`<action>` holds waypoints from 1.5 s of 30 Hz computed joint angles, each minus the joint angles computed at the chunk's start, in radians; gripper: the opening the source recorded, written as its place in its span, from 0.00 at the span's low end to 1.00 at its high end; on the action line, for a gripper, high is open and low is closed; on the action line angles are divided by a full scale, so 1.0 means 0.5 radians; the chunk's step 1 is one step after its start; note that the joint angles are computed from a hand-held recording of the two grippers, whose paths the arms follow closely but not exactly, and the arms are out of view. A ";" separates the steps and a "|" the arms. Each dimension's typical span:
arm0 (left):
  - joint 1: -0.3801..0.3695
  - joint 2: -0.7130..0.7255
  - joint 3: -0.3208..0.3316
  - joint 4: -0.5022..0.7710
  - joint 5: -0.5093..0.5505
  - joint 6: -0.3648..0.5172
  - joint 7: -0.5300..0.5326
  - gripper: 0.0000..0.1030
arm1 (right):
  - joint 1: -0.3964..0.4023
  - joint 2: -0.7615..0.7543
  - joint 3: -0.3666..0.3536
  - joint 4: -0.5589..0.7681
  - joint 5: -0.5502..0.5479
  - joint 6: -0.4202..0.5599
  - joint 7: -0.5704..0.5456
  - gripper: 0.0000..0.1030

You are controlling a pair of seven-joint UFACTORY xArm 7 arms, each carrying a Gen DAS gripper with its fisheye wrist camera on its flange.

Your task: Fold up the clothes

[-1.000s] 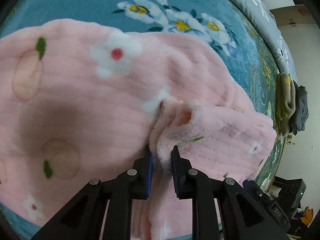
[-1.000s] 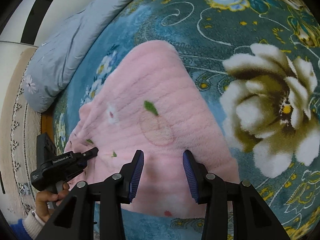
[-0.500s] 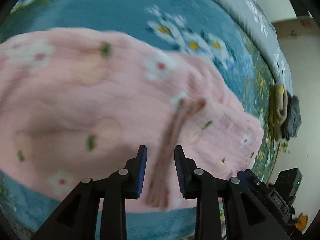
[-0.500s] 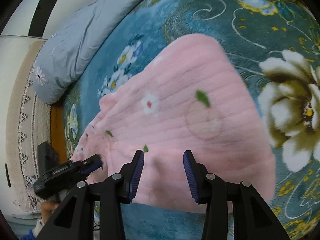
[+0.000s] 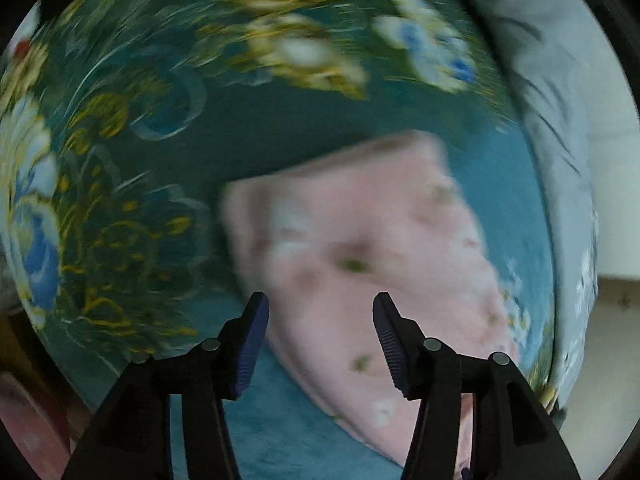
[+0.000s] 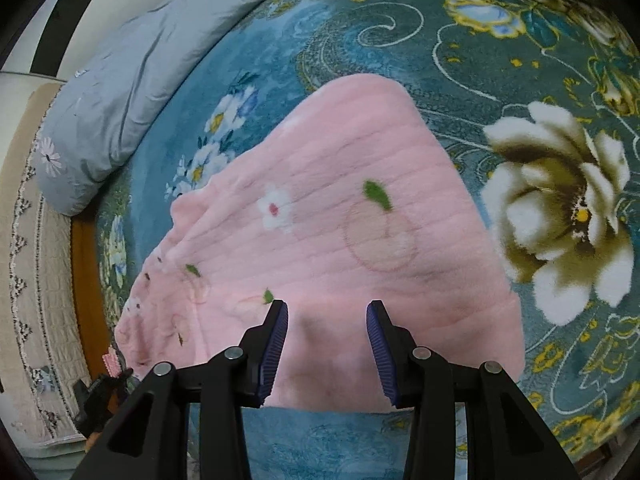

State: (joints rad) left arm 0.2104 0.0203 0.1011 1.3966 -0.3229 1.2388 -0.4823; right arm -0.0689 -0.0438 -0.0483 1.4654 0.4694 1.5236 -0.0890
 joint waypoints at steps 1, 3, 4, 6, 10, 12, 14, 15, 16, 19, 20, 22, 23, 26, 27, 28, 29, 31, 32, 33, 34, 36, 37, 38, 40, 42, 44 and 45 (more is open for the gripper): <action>0.011 -0.008 0.011 -0.048 0.004 -0.028 -0.010 0.54 | 0.008 -0.002 0.010 0.007 -0.011 0.005 0.024 0.43; 0.044 -0.023 0.040 -0.140 -0.036 -0.093 -0.001 0.54 | 0.024 -0.001 0.023 0.022 -0.009 0.020 0.065 0.43; 0.066 -0.027 0.057 -0.182 -0.076 -0.128 0.015 0.55 | 0.034 0.000 0.032 0.031 -0.011 0.025 0.085 0.43; 0.106 -0.033 0.084 -0.254 -0.180 -0.197 0.065 0.58 | 0.054 -0.004 0.046 0.042 -0.032 0.030 0.099 0.43; 0.128 -0.004 0.078 -0.298 -0.285 -0.303 0.143 0.62 | 0.101 -0.002 0.074 0.076 -0.097 0.037 0.124 0.43; 0.125 0.004 0.066 -0.297 -0.264 -0.321 0.172 0.62 | 0.115 0.002 0.079 0.091 -0.109 0.048 0.144 0.43; 0.124 0.003 0.060 -0.292 -0.243 -0.331 0.207 0.61 | 0.134 0.006 0.090 0.108 -0.119 0.062 0.164 0.43; 0.124 -0.003 0.059 -0.296 -0.239 -0.340 0.218 0.61 | 0.144 0.008 0.096 0.116 -0.126 0.067 0.170 0.43; 0.123 -0.009 0.059 -0.301 -0.239 -0.349 0.229 0.55 | 0.153 0.008 0.101 0.121 -0.131 0.070 0.174 0.43; 0.126 -0.008 0.061 -0.286 -0.303 -0.345 0.280 0.33 | 0.175 0.017 0.111 0.146 -0.123 0.078 0.190 0.43; 0.122 -0.004 0.057 -0.267 -0.281 -0.337 0.282 0.30 | 0.180 0.022 0.112 0.159 -0.115 0.083 0.195 0.43; 0.112 -0.015 0.048 -0.238 -0.233 -0.324 0.277 0.18 | 0.187 0.034 0.113 0.187 -0.098 0.096 0.197 0.43; 0.105 -0.028 0.045 -0.226 -0.209 -0.319 0.271 0.16 | 0.188 0.039 0.113 0.199 -0.095 0.104 0.198 0.43; 0.069 -0.136 0.025 -0.221 -0.186 -0.334 0.260 0.13 | 0.178 0.057 0.102 0.249 -0.079 0.126 0.179 0.43; 0.055 -0.165 0.026 -0.200 -0.187 -0.326 0.292 0.12 | 0.170 0.066 0.096 0.267 -0.069 0.132 0.172 0.43; 0.040 -0.191 0.027 -0.173 -0.188 -0.316 0.322 0.12 | 0.157 0.076 0.086 0.287 -0.055 0.140 0.167 0.43; 0.016 -0.208 0.019 -0.133 -0.190 -0.302 0.342 0.11 | 0.142 0.086 0.076 0.304 -0.039 0.147 0.165 0.43; -0.037 -0.218 -0.006 -0.027 -0.190 -0.269 0.369 0.11 | 0.107 0.108 0.056 0.339 -0.007 0.161 0.160 0.43; -0.084 -0.130 -0.038 0.082 -0.191 -0.316 0.355 0.11 | 0.090 0.118 0.048 0.354 0.009 0.166 0.155 0.43; -0.117 -0.119 -0.061 0.151 -0.195 -0.316 0.366 0.11 | 0.072 0.129 0.041 0.370 0.025 0.171 0.149 0.43; -0.152 -0.086 -0.086 0.220 -0.200 -0.332 0.365 0.11 | 0.047 0.147 0.028 0.399 0.050 0.184 0.133 0.43; -0.220 -0.006 -0.136 0.378 -0.205 -0.355 0.365 0.11 | 0.003 0.175 0.014 0.440 0.082 0.206 0.099 0.43; -0.246 0.041 -0.156 0.472 -0.213 -0.344 0.381 0.11 | -0.024 0.192 0.003 0.462 0.098 0.221 0.075 0.43; -0.274 0.086 -0.179 0.567 -0.218 -0.334 0.397 0.11 | -0.052 0.210 -0.007 0.486 0.114 0.237 0.050 0.43; -0.351 0.140 -0.247 0.721 -0.209 -0.324 0.446 0.11 | -0.106 0.238 -0.022 0.519 0.139 0.262 0.014 0.43; -0.427 0.223 -0.311 0.863 -0.227 -0.329 0.520 0.11 | -0.158 0.247 -0.035 0.524 0.165 0.274 -0.009 0.43; -0.501 0.299 -0.374 0.996 -0.254 -0.322 0.593 0.11 | -0.217 0.257 -0.056 0.526 0.207 0.284 -0.016 0.43; -0.539 0.331 -0.405 1.049 -0.265 -0.316 0.627 0.11 | -0.243 0.265 -0.064 0.530 0.222 0.289 -0.021 0.43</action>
State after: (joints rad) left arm -0.0593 0.1860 -0.1015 1.9213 -0.4555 1.0809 -0.1687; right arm -0.1905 0.0888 -0.0803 1.7304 0.5802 1.6679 -0.0994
